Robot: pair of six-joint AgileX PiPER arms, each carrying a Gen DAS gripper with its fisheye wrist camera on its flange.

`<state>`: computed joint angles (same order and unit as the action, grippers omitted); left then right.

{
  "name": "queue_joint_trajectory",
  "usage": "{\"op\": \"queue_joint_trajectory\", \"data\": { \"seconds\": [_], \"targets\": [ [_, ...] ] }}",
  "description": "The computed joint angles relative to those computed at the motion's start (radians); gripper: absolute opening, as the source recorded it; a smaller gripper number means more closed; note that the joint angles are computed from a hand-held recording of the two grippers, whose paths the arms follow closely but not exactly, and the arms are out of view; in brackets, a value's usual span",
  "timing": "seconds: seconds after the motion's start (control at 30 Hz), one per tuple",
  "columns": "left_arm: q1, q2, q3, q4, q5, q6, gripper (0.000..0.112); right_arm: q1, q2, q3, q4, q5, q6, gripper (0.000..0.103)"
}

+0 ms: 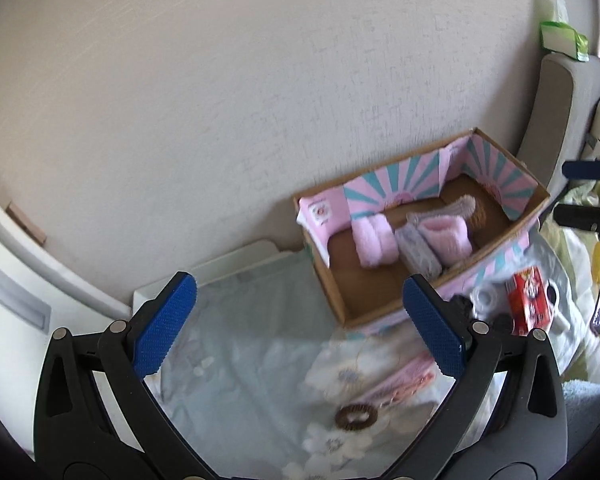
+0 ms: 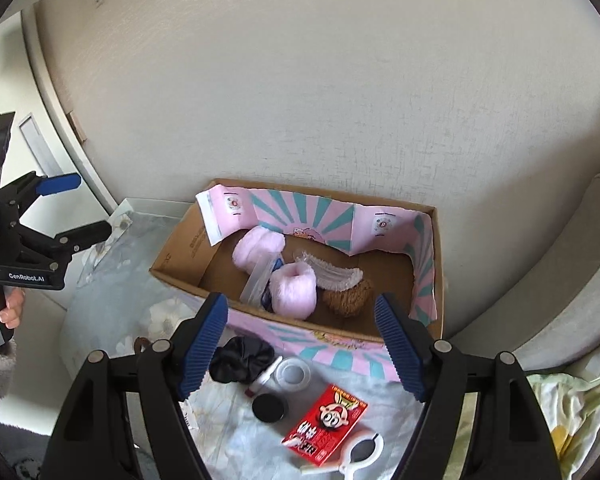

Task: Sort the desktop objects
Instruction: 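Withdraw both tools back over the remaining items on the bed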

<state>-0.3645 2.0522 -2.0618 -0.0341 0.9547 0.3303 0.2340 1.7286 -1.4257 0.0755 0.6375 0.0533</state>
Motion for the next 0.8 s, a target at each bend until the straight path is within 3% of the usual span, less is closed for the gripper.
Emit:
{"op": "queue_joint_trajectory", "data": {
  "seconds": [0.27, 0.47, 0.53, 0.8],
  "targets": [
    [0.047, -0.107, 0.185, -0.023, -0.049, 0.041, 0.103, 0.038, -0.063, 0.059, -0.023, -0.013, 0.059, 0.073],
    [0.08, -0.141, 0.327, -0.061, -0.065, 0.088, 0.103, 0.118, -0.115, 0.194, -0.018, -0.096, 0.083, 0.073],
    [0.086, -0.157, 0.386, -0.069, -0.084, 0.103, 0.103, 0.148, -0.121, 0.238, -0.009, -0.134, 0.082, 0.077],
    [0.111, -0.165, 0.549, -0.149, -0.132, 0.172, 0.103, 0.233, -0.052, 0.303, 0.087, -0.211, 0.033, 0.078]
  ]
}}
